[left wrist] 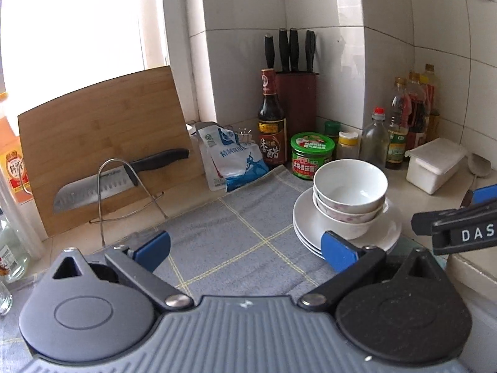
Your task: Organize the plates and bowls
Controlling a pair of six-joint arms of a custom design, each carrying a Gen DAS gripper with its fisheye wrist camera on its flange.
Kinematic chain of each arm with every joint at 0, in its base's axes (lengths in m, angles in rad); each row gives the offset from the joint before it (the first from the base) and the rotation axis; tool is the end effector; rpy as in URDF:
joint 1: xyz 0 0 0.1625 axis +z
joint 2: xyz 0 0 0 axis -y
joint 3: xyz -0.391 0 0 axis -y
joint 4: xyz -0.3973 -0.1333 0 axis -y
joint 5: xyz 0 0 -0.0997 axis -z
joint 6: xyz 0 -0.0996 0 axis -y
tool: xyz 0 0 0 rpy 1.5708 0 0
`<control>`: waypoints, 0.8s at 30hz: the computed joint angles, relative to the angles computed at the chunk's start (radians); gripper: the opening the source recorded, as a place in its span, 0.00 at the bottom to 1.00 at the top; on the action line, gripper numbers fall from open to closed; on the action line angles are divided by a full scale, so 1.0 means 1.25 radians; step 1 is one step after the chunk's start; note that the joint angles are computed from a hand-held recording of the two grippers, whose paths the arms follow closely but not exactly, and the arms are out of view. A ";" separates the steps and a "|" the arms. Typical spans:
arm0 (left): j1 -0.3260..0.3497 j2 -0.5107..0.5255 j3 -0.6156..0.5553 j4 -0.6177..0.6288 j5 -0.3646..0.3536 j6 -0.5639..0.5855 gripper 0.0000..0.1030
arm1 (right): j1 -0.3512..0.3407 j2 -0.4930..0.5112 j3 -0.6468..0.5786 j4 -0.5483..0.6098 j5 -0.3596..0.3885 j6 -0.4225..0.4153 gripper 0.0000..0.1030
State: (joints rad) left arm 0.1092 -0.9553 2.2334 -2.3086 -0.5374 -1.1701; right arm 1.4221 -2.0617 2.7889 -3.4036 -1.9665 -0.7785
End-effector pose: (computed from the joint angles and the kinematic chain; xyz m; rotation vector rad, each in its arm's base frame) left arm -0.3734 -0.2611 0.0063 0.6548 2.1033 -1.0445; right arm 0.0584 -0.2508 0.2911 0.4094 -2.1078 0.9849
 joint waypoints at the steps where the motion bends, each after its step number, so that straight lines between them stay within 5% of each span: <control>1: -0.004 -0.002 -0.001 0.011 -0.001 -0.010 0.99 | 0.007 -0.007 0.005 -0.005 -0.002 0.004 1.00; 24: 0.001 0.004 -0.039 0.081 -0.005 -0.059 0.99 | 0.011 -0.081 0.013 0.064 0.024 0.010 1.00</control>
State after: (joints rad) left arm 0.1104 -0.9504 2.1841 -2.2069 -0.5442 -1.2442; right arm 1.4358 -2.1632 2.8051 -3.3240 -1.9364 -0.7662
